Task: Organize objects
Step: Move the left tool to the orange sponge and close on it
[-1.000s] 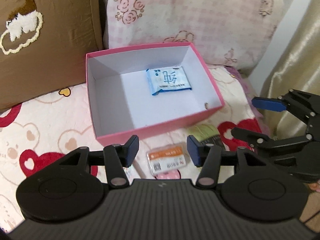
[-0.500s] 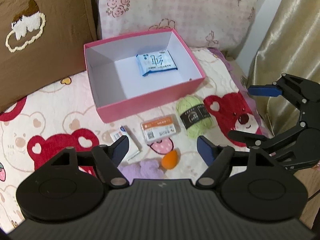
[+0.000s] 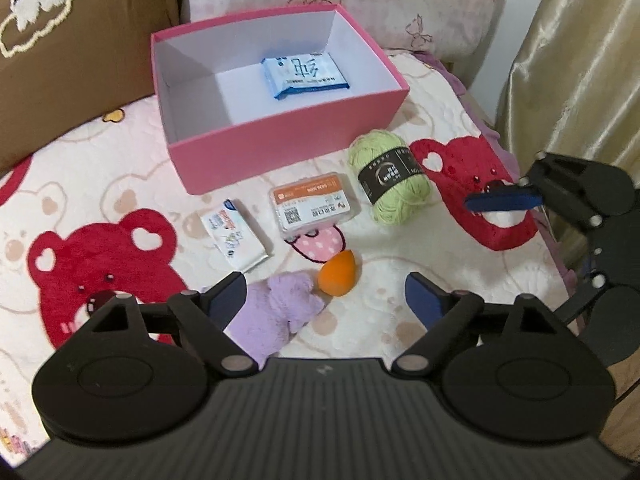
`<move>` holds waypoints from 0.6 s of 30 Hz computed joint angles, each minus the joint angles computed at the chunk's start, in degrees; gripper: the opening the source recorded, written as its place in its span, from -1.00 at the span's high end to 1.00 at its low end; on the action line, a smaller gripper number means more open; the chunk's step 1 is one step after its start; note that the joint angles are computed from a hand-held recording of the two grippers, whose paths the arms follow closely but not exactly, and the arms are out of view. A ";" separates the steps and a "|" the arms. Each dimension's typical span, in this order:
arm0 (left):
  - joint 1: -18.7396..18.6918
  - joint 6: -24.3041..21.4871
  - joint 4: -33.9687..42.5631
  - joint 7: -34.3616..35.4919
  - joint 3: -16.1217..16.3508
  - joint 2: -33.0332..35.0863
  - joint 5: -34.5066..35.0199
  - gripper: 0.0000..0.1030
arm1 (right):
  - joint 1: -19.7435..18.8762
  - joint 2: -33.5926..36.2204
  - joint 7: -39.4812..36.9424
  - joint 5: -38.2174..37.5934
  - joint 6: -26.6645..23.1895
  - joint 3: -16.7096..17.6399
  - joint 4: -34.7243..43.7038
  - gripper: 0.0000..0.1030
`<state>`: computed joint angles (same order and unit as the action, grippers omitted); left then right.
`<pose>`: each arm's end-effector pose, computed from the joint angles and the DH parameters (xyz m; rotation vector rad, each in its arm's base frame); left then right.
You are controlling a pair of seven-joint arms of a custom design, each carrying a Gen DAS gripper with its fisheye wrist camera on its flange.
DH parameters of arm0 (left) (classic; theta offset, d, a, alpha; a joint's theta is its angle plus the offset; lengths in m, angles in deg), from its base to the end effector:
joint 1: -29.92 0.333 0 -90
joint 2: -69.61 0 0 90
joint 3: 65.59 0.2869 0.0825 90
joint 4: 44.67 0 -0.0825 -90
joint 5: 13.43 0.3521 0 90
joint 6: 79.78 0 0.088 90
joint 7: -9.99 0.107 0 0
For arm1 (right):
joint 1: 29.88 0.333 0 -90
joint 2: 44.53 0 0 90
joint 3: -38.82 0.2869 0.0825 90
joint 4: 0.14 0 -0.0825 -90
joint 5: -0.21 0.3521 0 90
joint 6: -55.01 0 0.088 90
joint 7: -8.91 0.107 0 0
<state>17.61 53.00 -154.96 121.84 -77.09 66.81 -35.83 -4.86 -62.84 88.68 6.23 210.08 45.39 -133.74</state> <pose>0.5040 -0.2323 0.5380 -1.3890 2.6199 -0.8249 0.4070 0.2510 0.5284 -2.2506 1.1053 -0.4683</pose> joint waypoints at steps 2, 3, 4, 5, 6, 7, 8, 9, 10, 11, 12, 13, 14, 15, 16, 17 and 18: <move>-0.32 3.06 -2.89 1.50 -0.14 -0.44 -1.78 -0.68 | 0.81 1.37 -1.43 1.02 1.75 -0.35 -1.27 -0.69; -0.54 5.01 -4.43 2.13 -0.25 -0.59 -2.56 -0.68 | 1.09 2.05 -2.07 1.44 3.04 -0.44 -1.97 -0.69; -0.75 6.66 -5.58 2.34 -0.37 -0.61 -2.96 -0.69 | 1.23 2.74 -2.48 1.64 4.62 -0.40 -2.71 -0.69; -0.99 8.61 -6.94 2.69 -0.50 -0.67 -3.33 -0.69 | 1.70 3.48 -3.33 2.47 6.23 -0.69 -3.38 -0.69; -1.22 10.32 -8.07 2.64 -0.67 -0.54 -3.17 -0.69 | 2.37 4.44 -4.79 3.65 7.49 -1.23 -3.73 -0.69; -1.45 11.67 -8.84 3.17 -0.72 -0.28 -3.61 -0.68 | 2.59 5.29 -5.83 4.05 8.70 -1.34 -4.03 -0.69; -1.71 13.24 -9.78 4.15 -0.74 -0.03 -4.93 -0.68 | 2.27 6.30 -6.17 3.41 10.76 -0.96 -4.58 -0.69; -1.91 14.50 -10.39 4.52 -0.79 0.47 -6.10 -0.68 | 1.79 7.13 -6.05 2.37 12.43 -0.47 -5.01 -0.69; -2.05 15.28 -10.82 4.89 -0.82 1.01 -7.53 -0.68 | 1.19 8.06 -5.75 0.88 13.68 0.04 -5.21 -0.69; -2.13 15.75 -11.08 5.95 -0.84 1.47 -9.34 -0.68 | 0.59 9.04 -5.46 -0.66 15.11 0.46 -5.44 -0.69; -2.19 16.33 -11.42 7.37 -0.92 1.95 -11.58 -0.67 | 0.55 9.86 -5.71 -1.20 16.37 0.45 -5.68 -0.69; -2.24 17.01 -11.77 8.65 -1.07 2.35 -13.33 -0.66 | 0.57 10.71 -6.20 -1.60 17.59 0.37 -5.90 -0.69; -2.30 18.06 -12.14 10.16 -1.29 2.75 -15.13 -0.66 | 0.41 11.77 -6.35 -2.25 18.93 0.43 -6.08 -0.68; -2.39 19.36 -12.53 11.76 -1.56 3.17 -16.98 -0.66 | 0.20 12.62 -6.22 -2.82 19.84 0.51 -6.15 -0.66; -2.46 20.43 -12.66 13.24 -1.84 3.70 -18.41 -0.65 | 0.08 13.44 -6.12 -3.12 20.75 0.52 -6.18 -0.65; -2.45 21.05 -12.60 14.66 -2.10 4.32 -19.96 -0.63 | 0.62 14.38 -7.26 -1.58 21.70 0.06 -6.14 -0.65; -2.34 21.33 -12.34 16.39 -2.36 5.09 -22.06 -0.62 | 0.98 15.13 -8.25 -0.04 22.35 -0.21 -6.05 -0.63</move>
